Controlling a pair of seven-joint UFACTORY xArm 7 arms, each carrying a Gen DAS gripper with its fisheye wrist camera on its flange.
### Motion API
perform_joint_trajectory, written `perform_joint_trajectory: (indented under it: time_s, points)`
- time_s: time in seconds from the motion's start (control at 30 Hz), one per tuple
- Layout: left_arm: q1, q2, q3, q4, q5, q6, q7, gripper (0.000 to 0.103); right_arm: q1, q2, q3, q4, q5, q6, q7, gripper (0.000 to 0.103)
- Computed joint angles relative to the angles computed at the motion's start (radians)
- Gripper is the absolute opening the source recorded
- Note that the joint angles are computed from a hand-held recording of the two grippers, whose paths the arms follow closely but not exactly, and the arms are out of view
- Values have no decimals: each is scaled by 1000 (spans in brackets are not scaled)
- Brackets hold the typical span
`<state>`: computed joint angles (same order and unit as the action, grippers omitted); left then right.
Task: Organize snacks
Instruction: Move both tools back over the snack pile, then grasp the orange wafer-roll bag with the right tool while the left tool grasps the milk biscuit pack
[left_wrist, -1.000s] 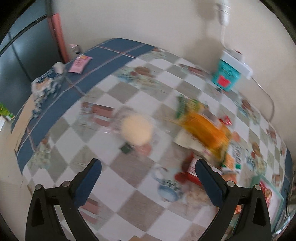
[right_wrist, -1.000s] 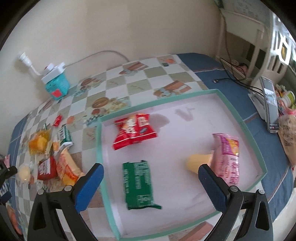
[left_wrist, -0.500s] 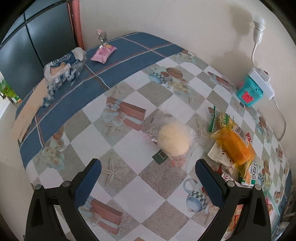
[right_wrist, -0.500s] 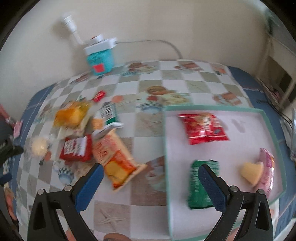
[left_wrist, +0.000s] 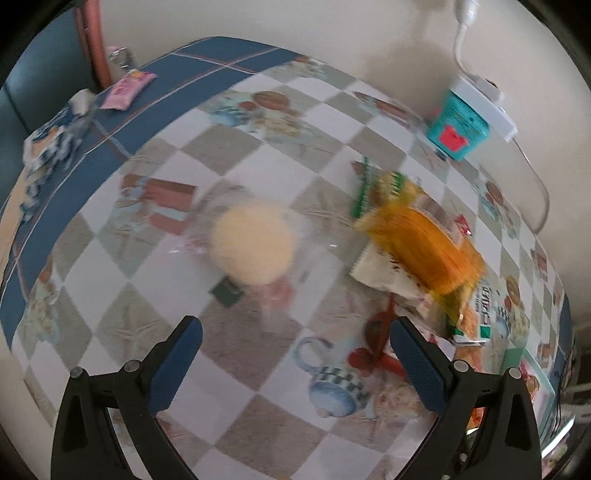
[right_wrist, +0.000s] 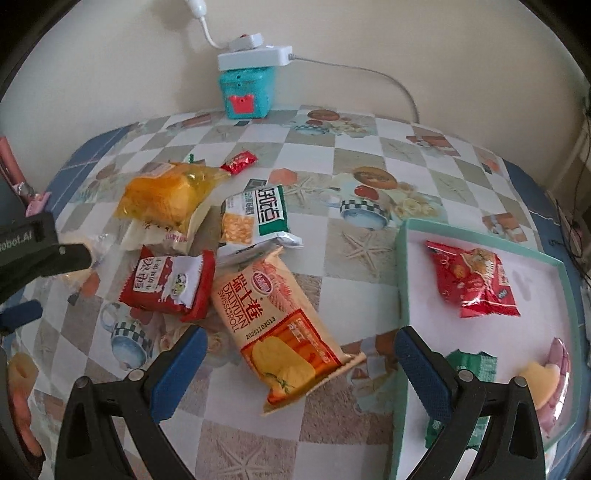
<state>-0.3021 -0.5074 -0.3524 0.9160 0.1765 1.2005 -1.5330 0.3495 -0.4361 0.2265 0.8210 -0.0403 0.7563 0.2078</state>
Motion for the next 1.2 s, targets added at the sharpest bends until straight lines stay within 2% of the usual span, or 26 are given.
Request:
perform_joint_trajectory:
  time_s: [0.3, 0.63, 1.1, 1.13, 1.17, 1.2]
  points:
    - [-26, 96, 26, 27, -19, -104, 81, 101, 6, 50, 9, 8, -23, -14, -13, 100]
    - [-60, 185, 50, 63, -51, -181, 169, 101, 11, 66, -5, -7, -11, -21, -23, 81]
    - [-93, 290, 57, 149, -13, -169, 223, 101, -7, 41, -26, -23, 31, -15, -6, 67]
    - [-95, 299, 57, 156, -8, -167, 225, 100, -8, 40, -28, -23, 34, -14, -6, 60]
    - [-98, 304, 58, 161, -4, -165, 227, 98, -7, 38, -31, -22, 39, -12, -9, 58]
    - [-102, 305, 58, 164, 1, -160, 227, 90, -9, 35, -31, -25, 38, -13, -6, 57]
